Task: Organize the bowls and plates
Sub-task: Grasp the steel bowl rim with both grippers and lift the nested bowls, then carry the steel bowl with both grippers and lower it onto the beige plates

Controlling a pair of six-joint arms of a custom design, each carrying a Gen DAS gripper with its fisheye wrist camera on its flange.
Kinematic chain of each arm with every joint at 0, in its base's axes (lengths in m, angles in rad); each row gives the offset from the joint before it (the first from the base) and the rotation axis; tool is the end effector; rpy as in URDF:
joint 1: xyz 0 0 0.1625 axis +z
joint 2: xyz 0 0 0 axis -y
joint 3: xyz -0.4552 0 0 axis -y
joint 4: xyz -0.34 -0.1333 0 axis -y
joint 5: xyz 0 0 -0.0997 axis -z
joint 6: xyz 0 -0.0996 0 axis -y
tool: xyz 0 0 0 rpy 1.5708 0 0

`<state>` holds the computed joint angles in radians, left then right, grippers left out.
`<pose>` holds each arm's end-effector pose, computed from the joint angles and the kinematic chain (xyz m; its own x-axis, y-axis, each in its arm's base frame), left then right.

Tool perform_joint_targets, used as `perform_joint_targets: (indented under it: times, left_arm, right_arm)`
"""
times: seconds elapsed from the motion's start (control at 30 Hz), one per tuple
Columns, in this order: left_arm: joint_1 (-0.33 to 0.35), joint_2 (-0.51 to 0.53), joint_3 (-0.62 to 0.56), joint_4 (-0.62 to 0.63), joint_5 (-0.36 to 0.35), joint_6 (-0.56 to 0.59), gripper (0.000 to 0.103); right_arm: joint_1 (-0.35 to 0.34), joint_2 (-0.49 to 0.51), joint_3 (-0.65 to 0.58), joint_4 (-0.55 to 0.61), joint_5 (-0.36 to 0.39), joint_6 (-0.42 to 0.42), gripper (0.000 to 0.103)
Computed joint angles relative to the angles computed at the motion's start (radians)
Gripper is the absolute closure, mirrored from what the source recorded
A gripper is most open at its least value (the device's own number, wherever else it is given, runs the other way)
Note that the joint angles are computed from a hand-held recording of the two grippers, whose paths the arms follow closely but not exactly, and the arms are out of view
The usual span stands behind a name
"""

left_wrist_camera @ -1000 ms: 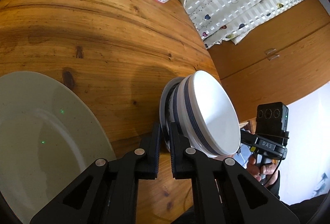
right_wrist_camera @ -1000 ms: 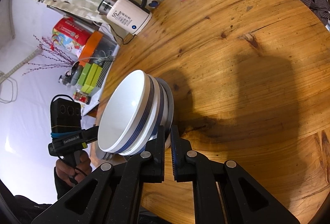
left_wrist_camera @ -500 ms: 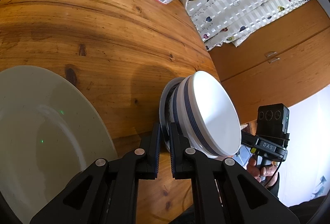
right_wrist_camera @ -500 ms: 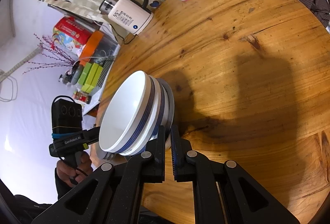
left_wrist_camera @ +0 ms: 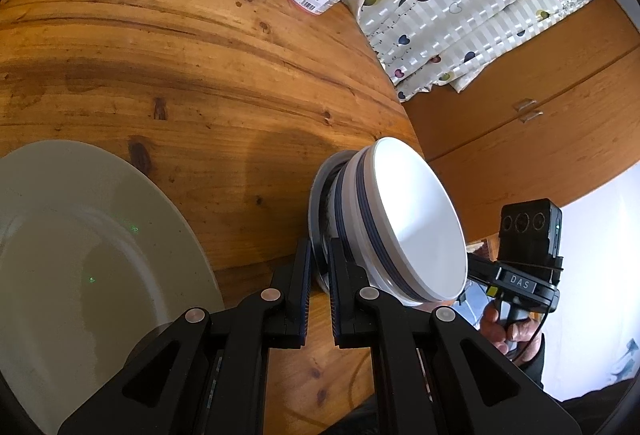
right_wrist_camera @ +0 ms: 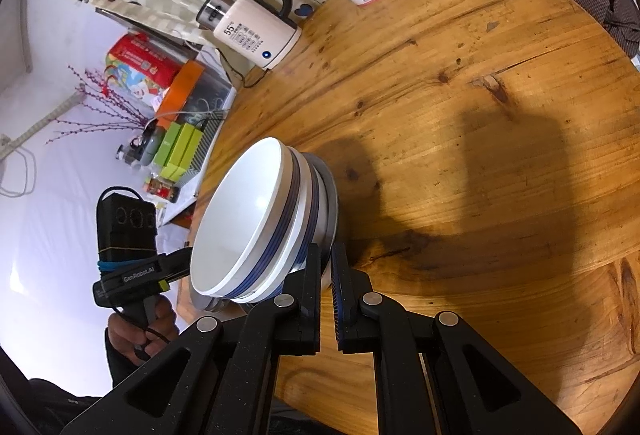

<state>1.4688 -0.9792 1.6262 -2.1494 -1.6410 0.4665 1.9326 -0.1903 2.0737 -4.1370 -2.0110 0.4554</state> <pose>0.0628 -0.6275 0.2295 -0.8411 0.5328 0.0932 0.5373 0.8429 0.0296 0.2537 -0.4136 -0.0819 -0.9661 0.2574 0.0194 0.1674 0.6819 -0.7121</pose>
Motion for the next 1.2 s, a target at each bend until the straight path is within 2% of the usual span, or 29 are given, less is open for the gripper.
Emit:
perform_joint_targets:
  times: [1.2]
  left_arm:
    - [0.013,-0.075,0.017,-0.039,-0.018,0.012,0.097]
  right_arm:
    - [0.058,-0.029,-0.097,0.14,-0.019,-0.044,0.097]
